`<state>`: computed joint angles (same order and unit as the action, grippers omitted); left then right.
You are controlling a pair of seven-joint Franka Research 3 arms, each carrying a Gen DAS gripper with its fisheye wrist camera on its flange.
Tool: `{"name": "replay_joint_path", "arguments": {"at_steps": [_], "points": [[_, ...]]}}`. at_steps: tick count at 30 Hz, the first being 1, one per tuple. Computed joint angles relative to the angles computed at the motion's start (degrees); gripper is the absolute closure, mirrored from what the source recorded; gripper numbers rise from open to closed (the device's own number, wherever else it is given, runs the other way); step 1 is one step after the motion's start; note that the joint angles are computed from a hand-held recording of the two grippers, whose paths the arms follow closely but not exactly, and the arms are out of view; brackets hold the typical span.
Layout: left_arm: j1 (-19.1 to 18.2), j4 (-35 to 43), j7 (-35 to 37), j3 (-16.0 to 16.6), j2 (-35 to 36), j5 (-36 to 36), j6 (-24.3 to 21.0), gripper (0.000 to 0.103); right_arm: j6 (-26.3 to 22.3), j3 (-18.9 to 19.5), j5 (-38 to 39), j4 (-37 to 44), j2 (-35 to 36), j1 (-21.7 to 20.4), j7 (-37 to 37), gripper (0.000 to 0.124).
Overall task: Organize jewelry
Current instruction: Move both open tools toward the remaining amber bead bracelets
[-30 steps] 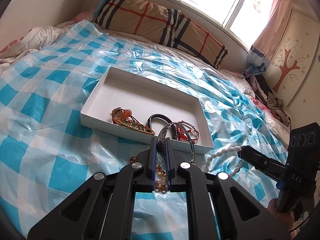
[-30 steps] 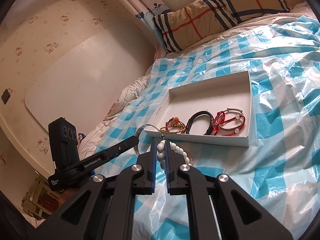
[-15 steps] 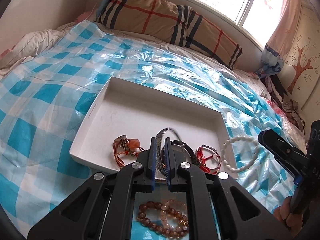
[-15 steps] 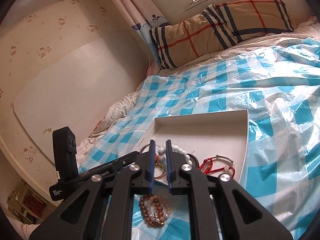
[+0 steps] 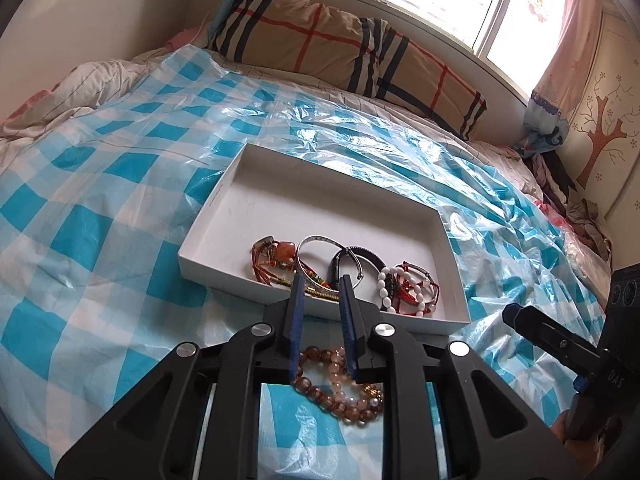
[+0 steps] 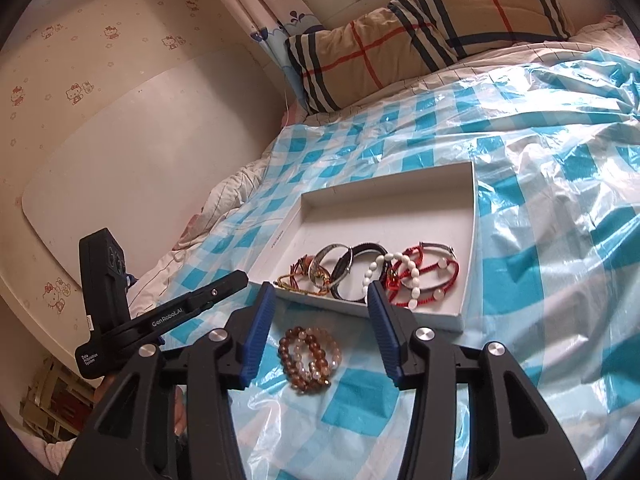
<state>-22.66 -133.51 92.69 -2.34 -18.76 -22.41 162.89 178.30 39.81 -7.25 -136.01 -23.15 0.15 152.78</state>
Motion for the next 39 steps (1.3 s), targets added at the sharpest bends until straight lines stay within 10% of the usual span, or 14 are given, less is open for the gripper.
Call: {"name": "replay_joint_path", "arguments": {"at_steps": [18,29,39], "points": [[2.32,-2.89,-7.67,-1.55,-1.7,7.84,-0.86,0.037,-2.07,0.18,-1.5,-0.51,1.03,2.35,3.68,0.064],[6.43,-3.35,-13.78,-2.68,-1.57,16.09,-0.06,0.036,-9.97,-7.51,-6.14,3.45,6.53,11.36,1.94,0.063],[6.67,2.1,-3.72,-4.2,3.15,18.11,-10.91,0.041,-15.01,-14.37,-10.16,5.77,9.13,17.87,3.05,0.063]]}}
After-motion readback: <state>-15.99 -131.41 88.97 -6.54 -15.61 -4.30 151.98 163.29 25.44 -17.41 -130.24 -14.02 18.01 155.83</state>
